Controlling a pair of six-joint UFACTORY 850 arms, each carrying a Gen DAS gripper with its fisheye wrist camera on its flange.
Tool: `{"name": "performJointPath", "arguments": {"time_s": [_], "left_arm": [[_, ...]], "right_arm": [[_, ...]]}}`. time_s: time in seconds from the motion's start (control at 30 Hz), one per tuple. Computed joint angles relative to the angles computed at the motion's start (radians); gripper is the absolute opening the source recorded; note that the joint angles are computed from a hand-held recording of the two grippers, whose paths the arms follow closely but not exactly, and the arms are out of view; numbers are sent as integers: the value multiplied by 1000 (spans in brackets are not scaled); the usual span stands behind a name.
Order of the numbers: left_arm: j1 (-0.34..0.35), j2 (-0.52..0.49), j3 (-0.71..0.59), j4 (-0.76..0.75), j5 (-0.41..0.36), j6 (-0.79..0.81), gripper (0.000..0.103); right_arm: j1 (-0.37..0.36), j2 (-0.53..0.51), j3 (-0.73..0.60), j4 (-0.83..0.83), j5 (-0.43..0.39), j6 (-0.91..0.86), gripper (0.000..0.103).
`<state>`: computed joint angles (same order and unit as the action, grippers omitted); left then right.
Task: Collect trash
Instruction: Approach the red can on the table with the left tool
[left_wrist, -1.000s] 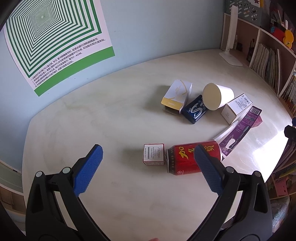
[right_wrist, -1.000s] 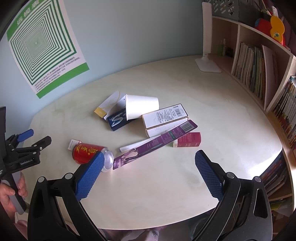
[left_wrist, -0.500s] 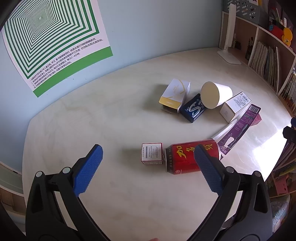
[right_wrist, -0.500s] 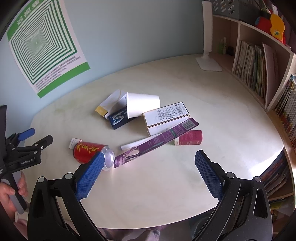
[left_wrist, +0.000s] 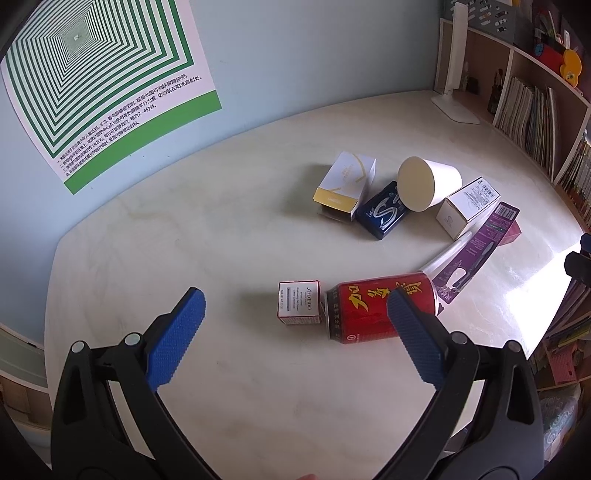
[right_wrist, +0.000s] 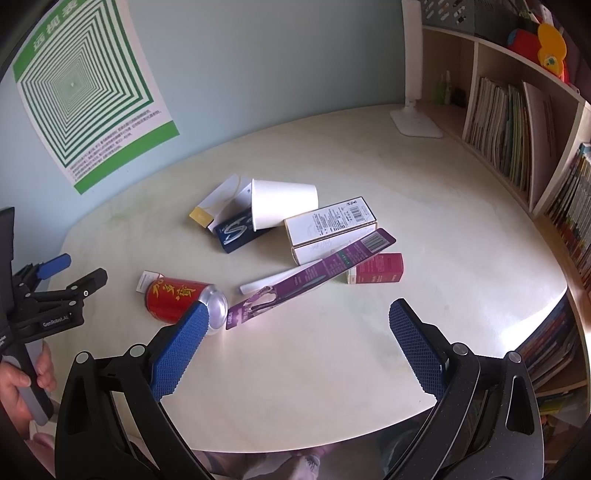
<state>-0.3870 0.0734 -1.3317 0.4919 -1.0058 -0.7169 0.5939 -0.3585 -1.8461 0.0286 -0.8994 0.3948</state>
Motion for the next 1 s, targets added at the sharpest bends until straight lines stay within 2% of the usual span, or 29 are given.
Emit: {"name": "performJointPath", "arguments": {"time_s": [1.0], "left_arm": [[1,-7,1,-17,-5,20,97]], "right_arm": [[-6,-3,6,21,-18,7,97]]}}
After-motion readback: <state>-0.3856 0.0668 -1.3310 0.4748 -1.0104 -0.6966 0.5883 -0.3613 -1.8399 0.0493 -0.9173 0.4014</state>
